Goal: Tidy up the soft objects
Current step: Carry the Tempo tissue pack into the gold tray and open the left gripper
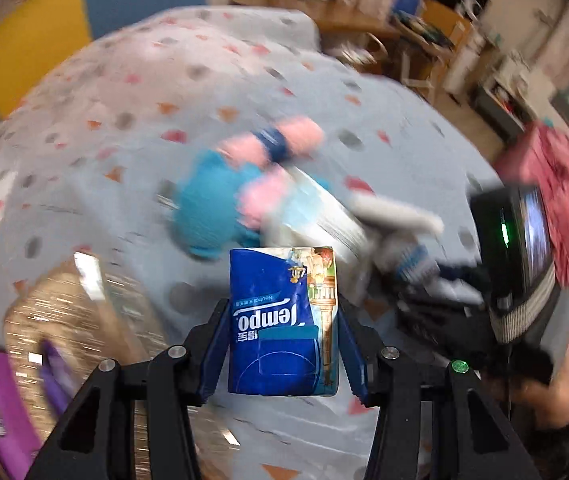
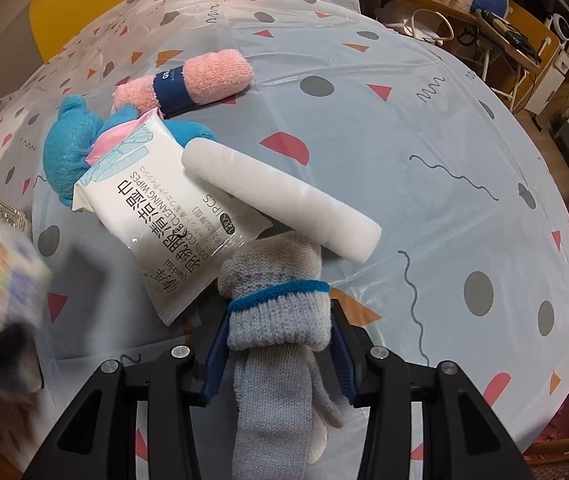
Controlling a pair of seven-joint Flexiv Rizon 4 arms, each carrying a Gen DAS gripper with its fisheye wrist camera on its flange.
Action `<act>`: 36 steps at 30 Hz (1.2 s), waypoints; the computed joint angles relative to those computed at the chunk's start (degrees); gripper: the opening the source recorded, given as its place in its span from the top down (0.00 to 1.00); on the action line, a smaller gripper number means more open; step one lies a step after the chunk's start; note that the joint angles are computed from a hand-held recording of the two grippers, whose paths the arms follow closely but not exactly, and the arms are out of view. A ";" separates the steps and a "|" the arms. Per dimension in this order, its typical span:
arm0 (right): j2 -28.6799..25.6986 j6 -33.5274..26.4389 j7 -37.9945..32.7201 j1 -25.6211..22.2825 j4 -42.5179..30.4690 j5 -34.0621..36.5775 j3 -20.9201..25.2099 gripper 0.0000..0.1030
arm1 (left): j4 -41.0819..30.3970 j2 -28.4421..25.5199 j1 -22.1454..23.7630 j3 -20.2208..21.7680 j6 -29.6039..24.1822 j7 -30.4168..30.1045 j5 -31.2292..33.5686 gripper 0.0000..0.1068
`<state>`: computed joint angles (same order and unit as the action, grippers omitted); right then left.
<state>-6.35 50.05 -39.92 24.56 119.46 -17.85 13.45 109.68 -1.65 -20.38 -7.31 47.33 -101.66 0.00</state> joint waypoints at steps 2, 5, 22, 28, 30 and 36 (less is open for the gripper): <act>-0.11 0.04 0.29 0.20 0.03 -0.44 0.03 0.56 | 0.18 1.20 0.97 1.04 0.51 -2.42 0.41 0.52; -0.14 -0.36 0.81 0.57 0.09 -1.04 0.16 0.56 | 0.08 2.52 3.27 2.43 1.63 -5.91 1.89 0.52; -2.43 -1.27 3.03 2.85 -0.24 -5.54 0.13 0.56 | 15.36 24.48 18.96 9.41 8.24 -12.13 5.91 0.52; -2.17 -1.97 2.86 3.08 -0.22 -6.27 0.23 0.56 | 24.76 34.30 26.29 13.39 6.52 -10.43 5.98 0.52; -2.21 -2.31 3.10 3.30 -0.31 -6.77 0.26 0.56 | 27.71 37.35 28.52 14.55 5.51 -9.53 6.17 0.52; -2.68 -3.15 3.91 3.96 -0.70 -8.47 0.22 0.56 | 35.52 43.69 33.28 16.38 3.20 -6.37 6.72 0.52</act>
